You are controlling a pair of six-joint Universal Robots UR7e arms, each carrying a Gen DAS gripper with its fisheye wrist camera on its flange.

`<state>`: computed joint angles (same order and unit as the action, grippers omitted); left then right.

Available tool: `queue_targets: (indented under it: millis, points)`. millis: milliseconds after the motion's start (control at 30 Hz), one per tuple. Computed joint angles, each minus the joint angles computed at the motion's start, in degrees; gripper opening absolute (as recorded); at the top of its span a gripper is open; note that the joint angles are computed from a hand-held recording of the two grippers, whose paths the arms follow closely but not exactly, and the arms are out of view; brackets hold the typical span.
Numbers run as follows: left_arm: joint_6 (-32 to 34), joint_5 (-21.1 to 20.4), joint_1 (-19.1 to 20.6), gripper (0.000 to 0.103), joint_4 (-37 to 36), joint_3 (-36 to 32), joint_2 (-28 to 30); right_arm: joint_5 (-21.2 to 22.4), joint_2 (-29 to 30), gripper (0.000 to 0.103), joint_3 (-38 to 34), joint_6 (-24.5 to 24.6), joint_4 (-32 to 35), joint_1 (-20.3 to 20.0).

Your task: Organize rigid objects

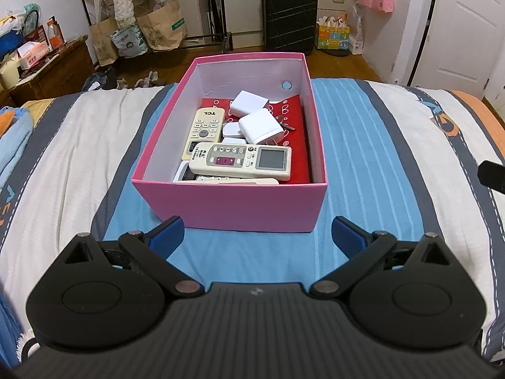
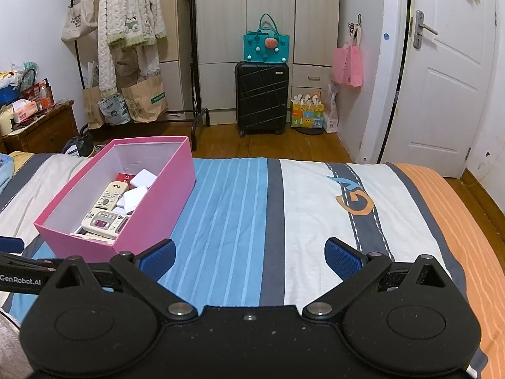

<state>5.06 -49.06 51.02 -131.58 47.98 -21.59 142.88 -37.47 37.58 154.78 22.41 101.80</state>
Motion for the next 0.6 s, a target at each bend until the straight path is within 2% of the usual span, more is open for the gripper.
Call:
queue_targets:
  millis: [600]
  points:
    - [1.3,0.2,-0.3,0.101,-0.8,0.1,-0.1,-0.4,-0.7,0.102,1.9,0.4,-1.6,-0.1]
